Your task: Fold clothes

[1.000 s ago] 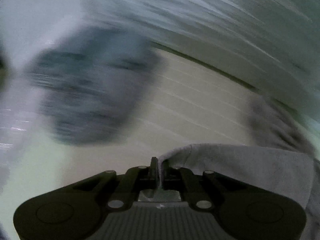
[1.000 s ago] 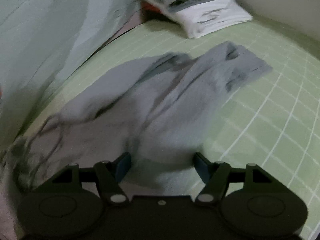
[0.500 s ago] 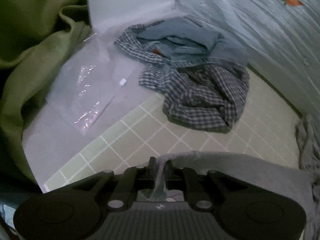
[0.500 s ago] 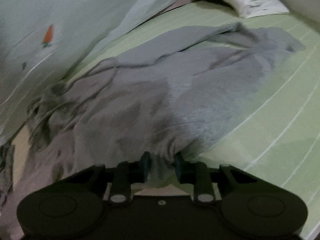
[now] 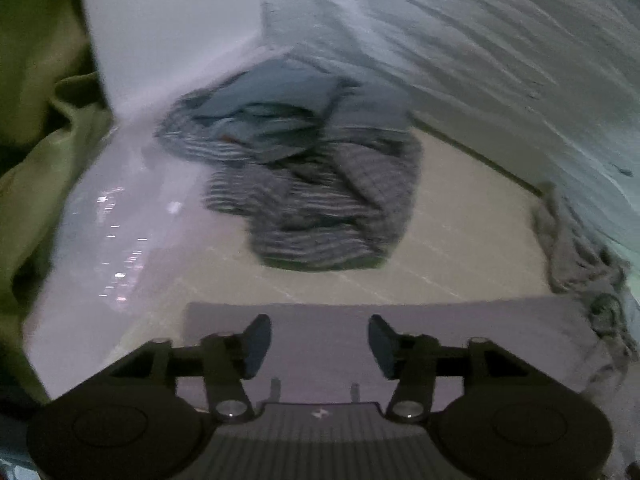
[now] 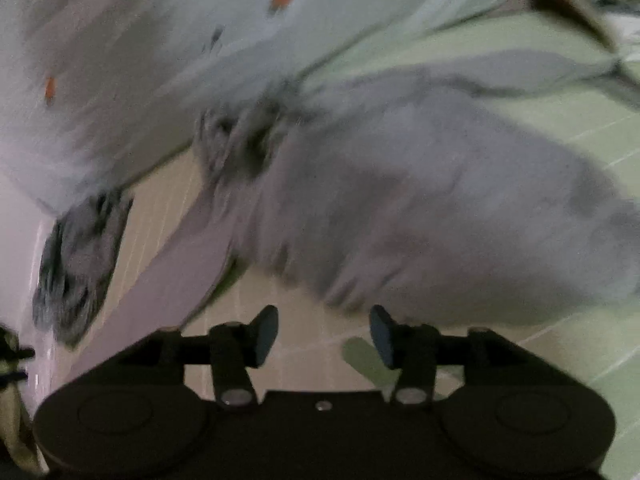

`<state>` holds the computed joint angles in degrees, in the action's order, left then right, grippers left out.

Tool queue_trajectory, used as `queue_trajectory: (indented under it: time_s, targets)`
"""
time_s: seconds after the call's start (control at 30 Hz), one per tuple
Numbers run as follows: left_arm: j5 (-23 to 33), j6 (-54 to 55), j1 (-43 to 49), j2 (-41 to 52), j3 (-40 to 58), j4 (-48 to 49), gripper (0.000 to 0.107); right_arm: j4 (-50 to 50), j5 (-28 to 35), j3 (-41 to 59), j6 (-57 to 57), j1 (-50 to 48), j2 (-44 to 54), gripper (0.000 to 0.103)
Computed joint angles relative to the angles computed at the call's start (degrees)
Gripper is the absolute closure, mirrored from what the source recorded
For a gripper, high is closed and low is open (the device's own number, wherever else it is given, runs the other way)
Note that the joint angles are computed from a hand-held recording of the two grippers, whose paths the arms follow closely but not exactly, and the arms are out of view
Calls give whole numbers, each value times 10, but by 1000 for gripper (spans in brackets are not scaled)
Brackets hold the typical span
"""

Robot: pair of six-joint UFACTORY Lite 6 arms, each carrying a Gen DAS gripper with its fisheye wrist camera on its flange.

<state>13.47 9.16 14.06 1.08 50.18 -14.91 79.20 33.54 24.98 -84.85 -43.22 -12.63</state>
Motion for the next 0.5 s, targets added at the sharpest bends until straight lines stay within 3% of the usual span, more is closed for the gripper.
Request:
queue_trajectory:
  time_s: [0.03,0.1,0.17,0.27,0.5]
  targets:
    - [-1,-13,-19,-5,-6,6,41,7,-2,7,-6,-19,-1,34]
    - [0,-75,-69,-11,-14,48,33,45,-20,18,-51,-66,-5,9]
    - [1,-164,-124,-12,-18,110,33,82,-40,43,-123,-104,23,2]
    - [3,-305,-221,6,-4,206,33,108,-73,101,-203,-156,89,0]
    - [28,-574,-413,129,121,397,32,10,-105,247,-178,-241,248,0]
